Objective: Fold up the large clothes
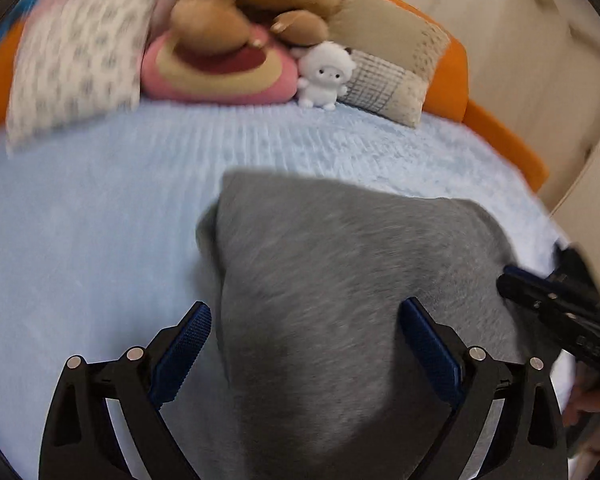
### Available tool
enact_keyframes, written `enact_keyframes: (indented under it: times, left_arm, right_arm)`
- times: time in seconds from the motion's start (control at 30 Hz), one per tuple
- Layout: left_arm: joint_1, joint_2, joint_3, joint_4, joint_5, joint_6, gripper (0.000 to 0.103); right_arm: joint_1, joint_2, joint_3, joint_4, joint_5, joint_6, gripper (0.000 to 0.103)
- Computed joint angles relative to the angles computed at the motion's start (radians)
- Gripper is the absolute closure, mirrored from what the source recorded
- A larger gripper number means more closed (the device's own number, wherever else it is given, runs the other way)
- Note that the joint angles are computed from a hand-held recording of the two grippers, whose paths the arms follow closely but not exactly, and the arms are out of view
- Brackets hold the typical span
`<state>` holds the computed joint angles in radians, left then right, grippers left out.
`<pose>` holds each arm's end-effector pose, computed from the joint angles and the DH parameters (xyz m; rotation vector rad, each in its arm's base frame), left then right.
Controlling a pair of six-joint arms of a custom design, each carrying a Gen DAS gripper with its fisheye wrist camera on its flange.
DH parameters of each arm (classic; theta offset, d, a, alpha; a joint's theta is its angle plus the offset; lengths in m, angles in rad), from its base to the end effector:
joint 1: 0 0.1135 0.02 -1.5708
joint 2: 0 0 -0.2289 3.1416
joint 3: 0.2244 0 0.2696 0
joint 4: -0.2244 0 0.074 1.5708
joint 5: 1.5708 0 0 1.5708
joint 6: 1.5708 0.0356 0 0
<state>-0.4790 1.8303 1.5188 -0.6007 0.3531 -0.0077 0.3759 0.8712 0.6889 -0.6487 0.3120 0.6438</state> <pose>0.3609 -0.2013 0.2263 0.7354 2.4066 -0.6418 0.2037 0.0687 0.2203 0.4557 2.3091 0.1221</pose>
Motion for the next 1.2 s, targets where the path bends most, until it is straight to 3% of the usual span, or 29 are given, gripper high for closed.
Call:
enact_keyframes:
  times: [0.13,0.17,0.27,0.37,0.5,0.63,0.73,0.83,0.93,1.03,1.07,1.13,1.2]
  left_arm:
    - [-0.022,0.004,-0.045,0.093,-0.043,0.004,0.002]
    - [-0.025,0.007,-0.053,0.115,-0.046,0.005,0.002]
    - [-0.020,0.050,-0.047,0.152,-0.002,-0.016,0.002]
    - [-0.014,0.064,-0.016,0.114,0.011,-0.018,0.002]
    - [-0.014,-0.024,-0.021,0.032,-0.031,0.005,0.002]
    - [-0.007,-0.252,-0.207,0.089,-0.001,0.031,0.002]
    - [-0.029,-0.386,-0.334,0.127,0.021,0.070,0.002]
    - [-0.056,-0.364,-0.345,0.103,-0.003,0.107,0.002]
    - [-0.034,-0.268,-0.318,0.089,-0.015,0.091,0.002]
    - [0.047,-0.127,-0.271,0.079,0.129,0.022,0.002]
    - [0.050,-0.121,-0.293,0.113,0.136,0.013,0.002]
    - [0.023,-0.164,-0.360,0.194,0.083,0.027,0.002]
    - [0.006,-0.176,-0.361,0.189,0.048,0.022,0.002]
  right_arm:
    - [-0.138,-0.186,-0.200,0.154,-0.190,0.116,0.087]
    - [-0.197,-0.256,-0.286,0.221,-0.271,0.168,0.090]
    - [-0.262,-0.335,-0.410,0.309,-0.345,0.223,0.101]
    - [-0.223,-0.331,-0.365,0.248,-0.297,0.179,0.100]
    - [-0.047,-0.450,-0.215,0.015,-0.124,0.144,0.094]
    - [0.274,-0.416,-0.080,-0.119,0.093,0.169,0.092]
    - [0.379,-0.357,-0.055,-0.180,0.157,0.245,0.092]
    - [0.373,-0.394,-0.107,-0.221,0.154,0.311,0.092]
    - [0.327,-0.528,-0.205,-0.265,0.120,0.368,0.098]
    - [0.291,-0.605,-0.286,-0.247,0.078,0.357,0.102]
    - [0.277,-0.608,-0.306,-0.228,0.065,0.352,0.102]
    - [0.271,-0.586,-0.337,-0.182,0.076,0.359,0.102]
    - [0.293,-0.528,-0.313,-0.176,0.105,0.375,0.102]
